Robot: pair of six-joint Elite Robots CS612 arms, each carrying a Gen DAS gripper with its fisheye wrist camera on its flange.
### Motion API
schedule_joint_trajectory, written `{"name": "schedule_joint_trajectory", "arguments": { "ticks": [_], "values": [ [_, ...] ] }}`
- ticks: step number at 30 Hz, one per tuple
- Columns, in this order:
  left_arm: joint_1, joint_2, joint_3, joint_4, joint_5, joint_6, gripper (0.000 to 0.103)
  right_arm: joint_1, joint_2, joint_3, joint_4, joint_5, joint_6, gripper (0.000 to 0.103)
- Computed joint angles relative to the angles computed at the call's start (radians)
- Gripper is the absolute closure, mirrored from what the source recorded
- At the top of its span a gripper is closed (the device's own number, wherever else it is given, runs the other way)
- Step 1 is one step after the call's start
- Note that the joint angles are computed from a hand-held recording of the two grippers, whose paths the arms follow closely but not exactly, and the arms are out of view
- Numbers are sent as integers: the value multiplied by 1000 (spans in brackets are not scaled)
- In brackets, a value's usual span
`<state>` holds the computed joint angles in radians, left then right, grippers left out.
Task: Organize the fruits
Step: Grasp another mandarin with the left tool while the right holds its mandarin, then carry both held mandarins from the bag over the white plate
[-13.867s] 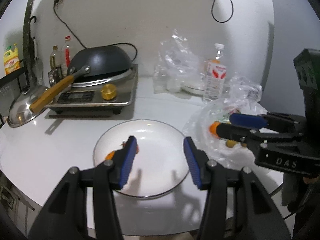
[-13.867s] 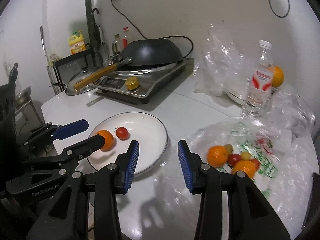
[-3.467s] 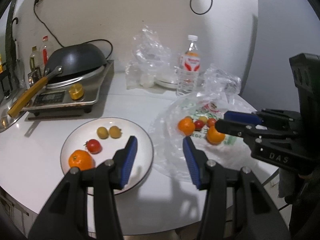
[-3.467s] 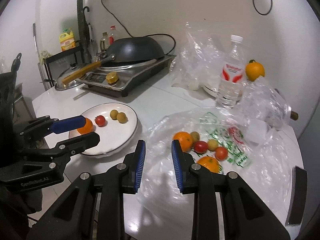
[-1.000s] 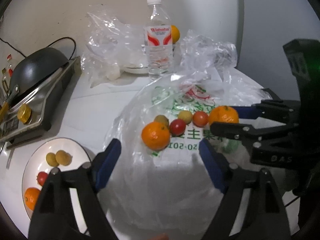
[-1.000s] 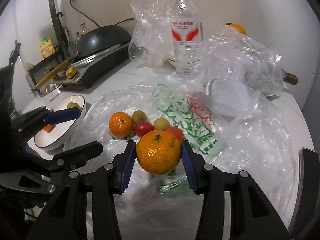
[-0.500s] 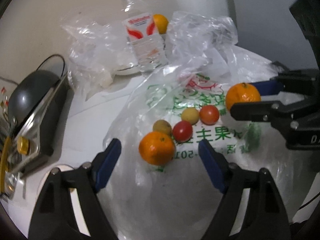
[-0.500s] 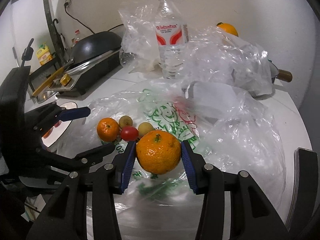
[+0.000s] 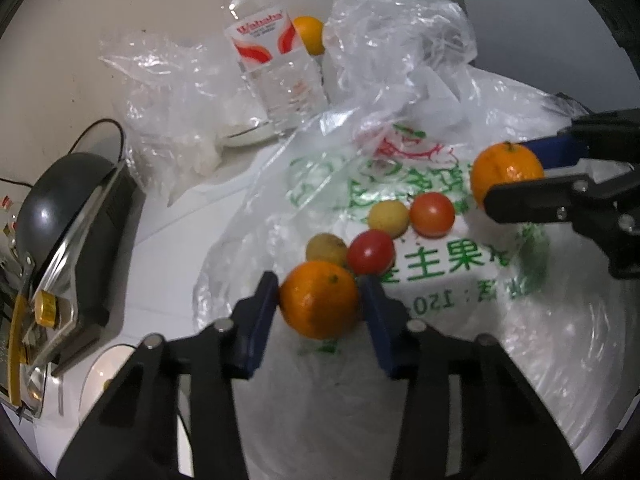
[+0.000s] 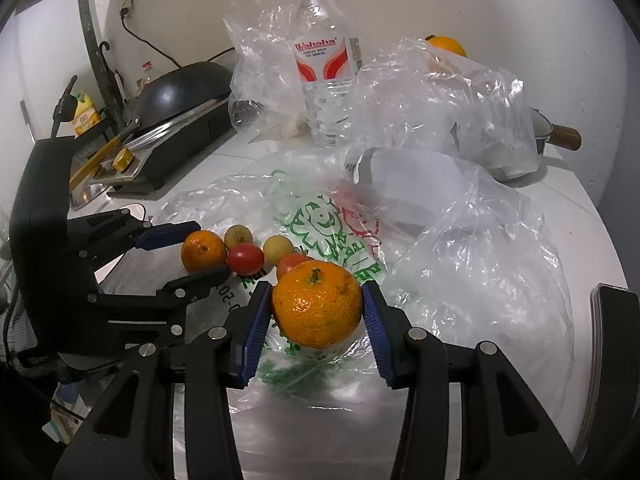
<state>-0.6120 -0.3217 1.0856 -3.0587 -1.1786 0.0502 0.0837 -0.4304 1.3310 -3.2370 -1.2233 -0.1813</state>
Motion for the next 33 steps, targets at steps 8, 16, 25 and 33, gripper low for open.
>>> {"name": "schedule_joint_trajectory", "arguments": {
  "ticks": [8,16,25,33],
  "values": [
    [0,-31,59,-53,-57,-25,61,4,-4,7,-5,-3,-5,55],
    [0,-69,132,-108,-115,-67,61,15,-23,36,-24,-9,-18,55],
    [2,-98,191,-109,-173,-95,61,27,-41,70,-38,-14,-28,55],
    [6,-109,215,-85,-210,-90,60,37,-51,85,-45,-24,-39,55]
  ]
}}
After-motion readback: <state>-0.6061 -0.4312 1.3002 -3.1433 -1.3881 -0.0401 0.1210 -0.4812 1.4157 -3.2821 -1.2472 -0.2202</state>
